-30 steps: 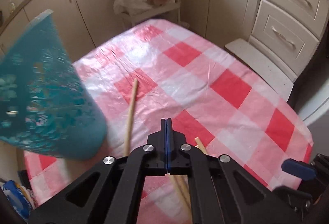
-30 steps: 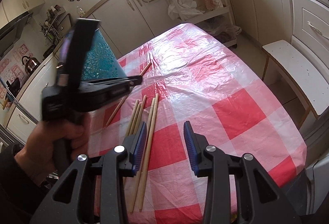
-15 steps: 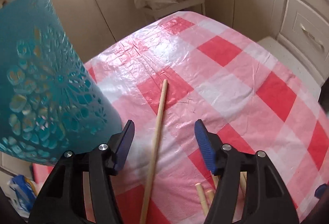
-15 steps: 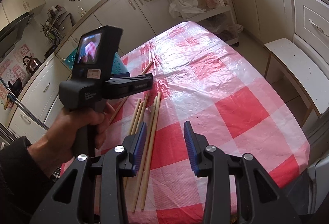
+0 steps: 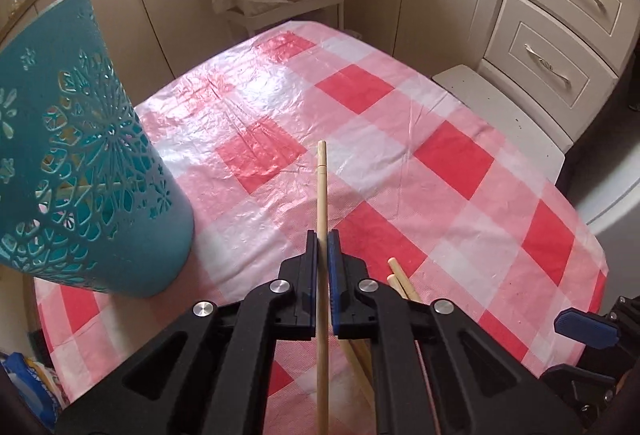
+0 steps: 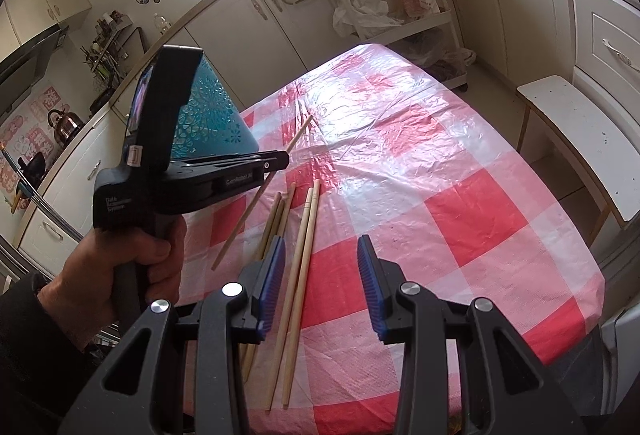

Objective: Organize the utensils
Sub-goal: 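Lift the stick with the left gripper over the teal basket and open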

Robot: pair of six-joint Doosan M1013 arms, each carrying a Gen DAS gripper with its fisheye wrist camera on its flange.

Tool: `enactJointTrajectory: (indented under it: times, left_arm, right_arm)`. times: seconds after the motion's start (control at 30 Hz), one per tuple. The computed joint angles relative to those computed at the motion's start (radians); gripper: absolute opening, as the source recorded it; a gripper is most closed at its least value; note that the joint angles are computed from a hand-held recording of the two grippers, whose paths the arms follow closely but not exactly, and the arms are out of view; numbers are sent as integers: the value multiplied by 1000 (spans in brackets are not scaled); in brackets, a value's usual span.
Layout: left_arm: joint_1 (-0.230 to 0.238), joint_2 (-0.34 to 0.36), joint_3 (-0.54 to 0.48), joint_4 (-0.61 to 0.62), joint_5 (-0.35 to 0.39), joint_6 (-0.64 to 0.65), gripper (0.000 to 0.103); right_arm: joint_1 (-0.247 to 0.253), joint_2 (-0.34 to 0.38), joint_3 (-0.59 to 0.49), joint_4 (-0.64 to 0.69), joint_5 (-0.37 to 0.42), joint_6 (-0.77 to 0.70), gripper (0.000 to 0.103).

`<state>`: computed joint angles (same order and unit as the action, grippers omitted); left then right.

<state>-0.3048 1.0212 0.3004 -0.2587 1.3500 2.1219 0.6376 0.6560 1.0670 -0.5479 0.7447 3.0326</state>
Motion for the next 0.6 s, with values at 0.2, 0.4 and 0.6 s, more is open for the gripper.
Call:
enactJointTrajectory:
  times: [0.2, 0.4, 0.6]
  left_arm:
    - [10, -67, 109, -76, -91, 44, 5]
    - [65, -252, 326, -415, -406, 225, 5]
    - [110, -246, 313, -641, -829, 216, 5]
  right_arm:
    - [-3, -2, 5, -5, 0, 12, 37]
    - [-2, 0, 3, -18, -8, 21, 38]
    - [5, 9, -14, -34, -11, 13, 39]
